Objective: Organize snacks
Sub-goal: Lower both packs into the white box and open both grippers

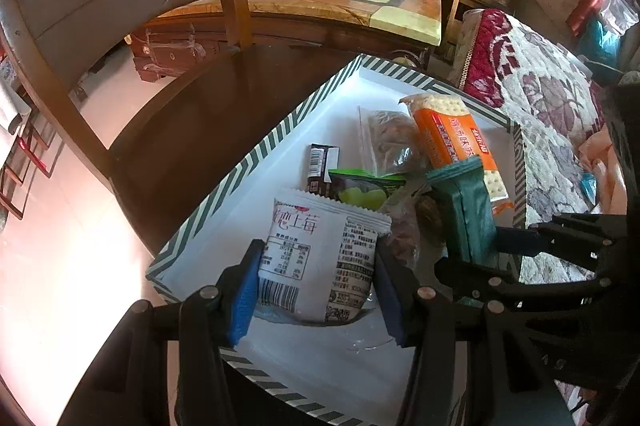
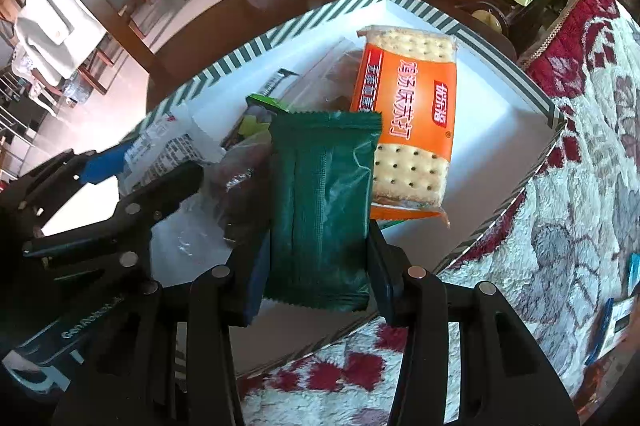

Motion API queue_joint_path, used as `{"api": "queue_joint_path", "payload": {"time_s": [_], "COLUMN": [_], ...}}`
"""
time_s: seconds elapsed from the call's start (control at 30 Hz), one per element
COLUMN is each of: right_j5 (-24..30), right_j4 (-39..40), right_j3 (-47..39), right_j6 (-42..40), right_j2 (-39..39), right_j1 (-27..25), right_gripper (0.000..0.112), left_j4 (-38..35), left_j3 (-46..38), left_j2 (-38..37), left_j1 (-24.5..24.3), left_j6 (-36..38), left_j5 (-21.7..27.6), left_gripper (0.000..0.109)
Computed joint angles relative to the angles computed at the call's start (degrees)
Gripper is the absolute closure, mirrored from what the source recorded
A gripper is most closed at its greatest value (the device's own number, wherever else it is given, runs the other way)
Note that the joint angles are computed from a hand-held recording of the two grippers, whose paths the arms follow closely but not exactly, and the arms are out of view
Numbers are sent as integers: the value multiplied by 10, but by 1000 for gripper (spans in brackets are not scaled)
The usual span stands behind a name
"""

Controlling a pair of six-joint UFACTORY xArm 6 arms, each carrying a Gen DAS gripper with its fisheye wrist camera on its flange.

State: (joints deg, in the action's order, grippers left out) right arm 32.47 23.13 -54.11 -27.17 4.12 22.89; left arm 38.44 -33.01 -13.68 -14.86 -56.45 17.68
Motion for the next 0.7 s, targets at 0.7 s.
{"api": "queue_joint_path", "payload": {"time_s": [0.7], "right_j5": [-6], "right_j4": [19], "right_j3": [46], "right_j6": [-33], "right_j2": [-63], "right_j1": [3], "right_gripper": [65], "left_j4": [50], "left_j3": [4], "left_j2": [-28], "left_j1": [-2], "left_j6": [-62], "left_j5": [17], "left_gripper": [25]}}
